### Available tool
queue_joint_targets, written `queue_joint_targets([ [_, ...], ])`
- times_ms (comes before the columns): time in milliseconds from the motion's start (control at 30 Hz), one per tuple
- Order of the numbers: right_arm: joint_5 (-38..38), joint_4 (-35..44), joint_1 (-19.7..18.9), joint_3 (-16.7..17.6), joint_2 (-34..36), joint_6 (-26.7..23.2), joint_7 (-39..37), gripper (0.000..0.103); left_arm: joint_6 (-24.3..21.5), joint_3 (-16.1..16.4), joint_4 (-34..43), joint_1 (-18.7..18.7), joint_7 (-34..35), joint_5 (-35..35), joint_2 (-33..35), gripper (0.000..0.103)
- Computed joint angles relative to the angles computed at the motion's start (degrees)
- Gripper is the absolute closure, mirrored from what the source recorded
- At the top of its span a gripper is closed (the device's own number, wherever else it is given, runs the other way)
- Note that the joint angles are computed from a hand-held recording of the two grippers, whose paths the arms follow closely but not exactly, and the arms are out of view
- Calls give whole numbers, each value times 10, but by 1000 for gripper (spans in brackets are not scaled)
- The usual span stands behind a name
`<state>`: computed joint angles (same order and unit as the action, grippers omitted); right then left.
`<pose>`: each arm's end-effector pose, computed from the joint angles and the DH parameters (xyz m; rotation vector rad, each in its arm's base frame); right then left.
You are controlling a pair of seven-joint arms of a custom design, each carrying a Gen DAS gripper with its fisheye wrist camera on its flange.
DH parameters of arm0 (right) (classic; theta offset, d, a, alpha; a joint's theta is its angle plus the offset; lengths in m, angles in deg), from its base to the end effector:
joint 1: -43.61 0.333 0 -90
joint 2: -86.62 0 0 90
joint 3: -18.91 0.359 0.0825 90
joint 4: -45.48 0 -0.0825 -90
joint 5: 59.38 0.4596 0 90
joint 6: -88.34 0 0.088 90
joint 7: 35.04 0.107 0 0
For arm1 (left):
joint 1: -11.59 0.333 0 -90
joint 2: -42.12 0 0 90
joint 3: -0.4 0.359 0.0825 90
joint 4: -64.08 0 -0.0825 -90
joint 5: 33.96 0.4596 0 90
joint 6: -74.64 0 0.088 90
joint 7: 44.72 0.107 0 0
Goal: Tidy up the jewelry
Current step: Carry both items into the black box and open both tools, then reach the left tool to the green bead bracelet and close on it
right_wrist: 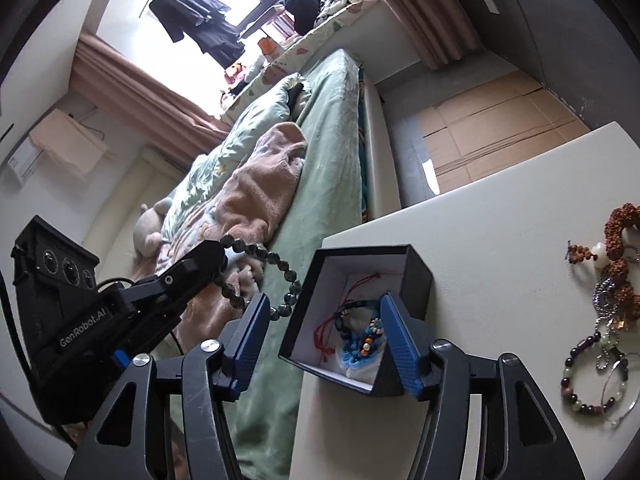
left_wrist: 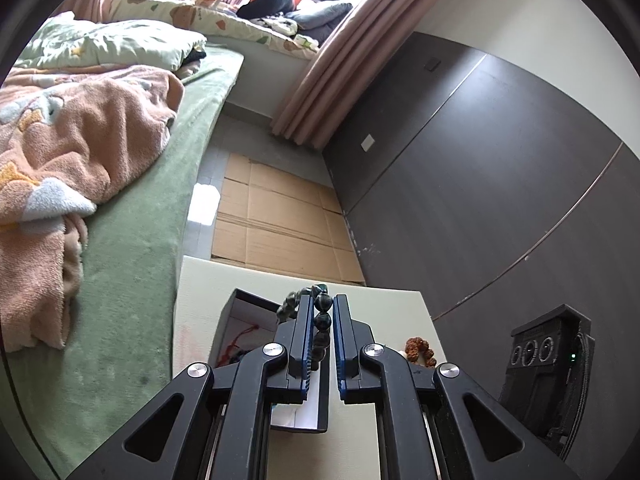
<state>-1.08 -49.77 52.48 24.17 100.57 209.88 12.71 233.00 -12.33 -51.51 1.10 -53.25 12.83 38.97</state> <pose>0.7132 0.2127 0.5243 -1.9064 1.1242 0.3781 0.5862 -0.2880 0.5720 -2.2669 1.1059 -1.1889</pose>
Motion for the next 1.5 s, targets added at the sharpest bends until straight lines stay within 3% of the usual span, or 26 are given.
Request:
queue_joint_targets([
  [33,0,1,-1,-2,1,6,3,37,1,1,3,-1,10,-12,5,84],
  [67,-1,2,-2,-4,2,9,7,37,5,2,5,-2,20,-26,9,62],
  [100,-1,5,-5,-6,4,10,13,37,2,3,7,-3,27,-43,13,47],
  [133,-1,8,-8,-7,5,9,17,37,-9,2,9,-4,23,-48,14,22],
  [167,-1,9,-10,-8,7,9,22,37,-19,1,10,-4,2,-31,13,15],
  [367,1,5,-28,-16,-2,22,33,37,-23,-2,8,-8,-34,-3,9,15],
  [600,-17,-14,-43,-31,-20,43,58,37,-47,-9,36,-26,-1,-8,30,15],
  [967,-61,-23,-59,-48,-29,58,97,37,-83,-13,109,-68,93,-17,91,15],
  [1100,-121,-19,-58,-56,-27,57,123,37,-98,-12,140,-84,139,-31,120,15],
  [1500,-183,20,-80,-65,10,-8,156,37,-124,-11,219,-117,245,-101,201,42],
])
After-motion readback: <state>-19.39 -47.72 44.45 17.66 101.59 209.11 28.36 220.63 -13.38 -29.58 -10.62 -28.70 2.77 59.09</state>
